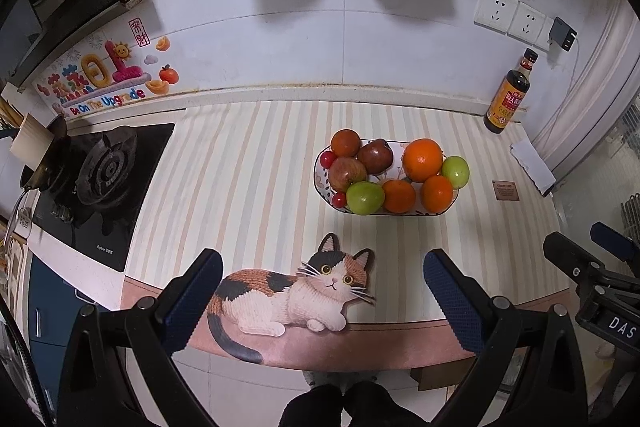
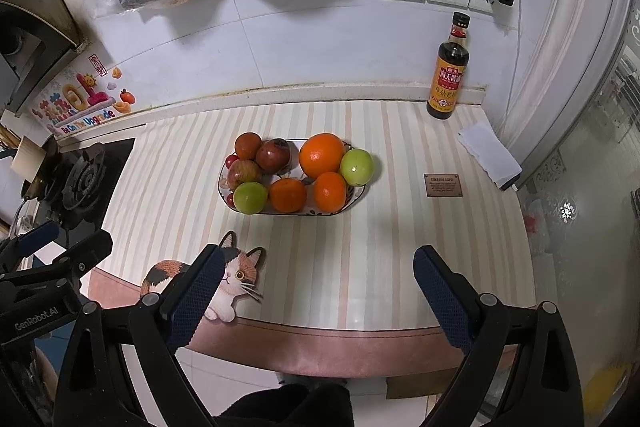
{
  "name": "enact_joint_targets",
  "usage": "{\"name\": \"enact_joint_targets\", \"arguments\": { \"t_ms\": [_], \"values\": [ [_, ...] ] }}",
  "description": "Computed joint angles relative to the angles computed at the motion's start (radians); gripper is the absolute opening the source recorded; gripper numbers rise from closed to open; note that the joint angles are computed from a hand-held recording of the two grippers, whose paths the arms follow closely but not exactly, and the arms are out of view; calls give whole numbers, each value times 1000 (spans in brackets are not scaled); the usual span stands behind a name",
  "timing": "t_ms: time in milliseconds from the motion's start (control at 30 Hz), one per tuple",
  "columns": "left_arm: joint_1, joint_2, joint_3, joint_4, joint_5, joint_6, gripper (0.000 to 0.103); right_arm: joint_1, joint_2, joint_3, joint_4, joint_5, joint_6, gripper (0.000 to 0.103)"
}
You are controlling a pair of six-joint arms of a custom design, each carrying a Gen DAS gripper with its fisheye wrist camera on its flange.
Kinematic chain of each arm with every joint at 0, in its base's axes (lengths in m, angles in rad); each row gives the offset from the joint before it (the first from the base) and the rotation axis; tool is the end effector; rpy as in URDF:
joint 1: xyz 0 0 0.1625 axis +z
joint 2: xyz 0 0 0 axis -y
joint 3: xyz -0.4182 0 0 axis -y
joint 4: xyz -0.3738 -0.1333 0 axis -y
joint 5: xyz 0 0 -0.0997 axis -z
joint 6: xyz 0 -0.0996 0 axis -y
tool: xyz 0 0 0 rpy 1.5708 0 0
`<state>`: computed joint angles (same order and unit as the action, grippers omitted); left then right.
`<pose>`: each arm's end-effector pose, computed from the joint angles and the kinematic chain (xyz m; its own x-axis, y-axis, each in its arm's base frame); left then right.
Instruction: Organize fruits
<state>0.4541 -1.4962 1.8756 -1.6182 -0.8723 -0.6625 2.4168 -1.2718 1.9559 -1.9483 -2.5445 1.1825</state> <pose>-0.3158 -0.3738 0.3365 -0.6389 0.3600 -0.6798 0.5791 0.8068 -0.1170 0.4014 -0.2874 0.2424 -0.7310 0.3630 0.5778 -0.0982 0.7820 -0.6154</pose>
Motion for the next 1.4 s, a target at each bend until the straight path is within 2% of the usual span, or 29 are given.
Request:
{"name": "enact_joint_targets", "arguments": {
  "t_ms": [400, 1400],
  "values": [
    [-7, 3, -3, 12, 4, -8, 103, 1, -7, -2, 14, 3, -11, 97],
    [-19, 19, -7, -2, 19, -10, 103, -16, -32, 23, -34, 22, -47, 97]
  ]
}}
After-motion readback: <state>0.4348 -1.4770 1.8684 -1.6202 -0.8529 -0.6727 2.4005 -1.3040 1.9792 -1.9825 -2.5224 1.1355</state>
